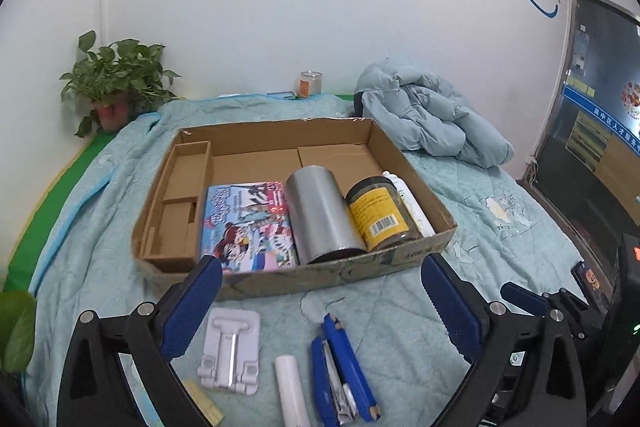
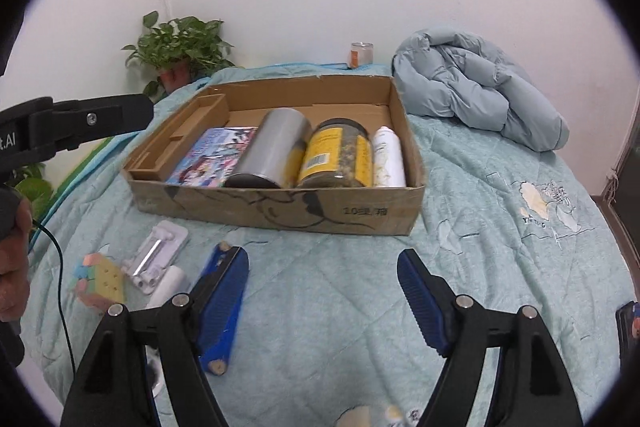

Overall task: Organize rigid objects
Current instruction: 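Move the left gripper toward the white hair dryer on the quilt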

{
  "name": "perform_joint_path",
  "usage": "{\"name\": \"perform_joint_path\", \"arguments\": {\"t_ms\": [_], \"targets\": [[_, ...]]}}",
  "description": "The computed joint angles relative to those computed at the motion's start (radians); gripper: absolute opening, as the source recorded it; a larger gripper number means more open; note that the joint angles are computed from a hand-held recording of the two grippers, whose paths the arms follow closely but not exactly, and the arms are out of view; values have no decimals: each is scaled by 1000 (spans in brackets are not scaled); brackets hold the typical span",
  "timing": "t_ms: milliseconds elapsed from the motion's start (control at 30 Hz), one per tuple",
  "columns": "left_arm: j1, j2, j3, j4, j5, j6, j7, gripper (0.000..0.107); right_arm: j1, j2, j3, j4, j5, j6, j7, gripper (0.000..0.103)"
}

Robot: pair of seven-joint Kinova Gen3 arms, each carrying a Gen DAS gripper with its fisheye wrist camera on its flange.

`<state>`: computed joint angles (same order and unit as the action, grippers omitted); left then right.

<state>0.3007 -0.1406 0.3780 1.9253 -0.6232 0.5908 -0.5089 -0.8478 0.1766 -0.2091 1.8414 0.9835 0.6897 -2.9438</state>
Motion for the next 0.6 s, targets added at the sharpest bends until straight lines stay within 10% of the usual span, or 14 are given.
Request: {"name": "perform_joint_path", "arguments": {"t_ms": [200, 600], "targets": [[8, -100, 106, 69, -101, 152, 139, 102, -6, -85, -4, 130, 146, -181, -239, 91], [-48, -208, 86, 105, 108, 156, -28, 102, 37, -88, -67, 197, 228, -257, -462, 97]]}}
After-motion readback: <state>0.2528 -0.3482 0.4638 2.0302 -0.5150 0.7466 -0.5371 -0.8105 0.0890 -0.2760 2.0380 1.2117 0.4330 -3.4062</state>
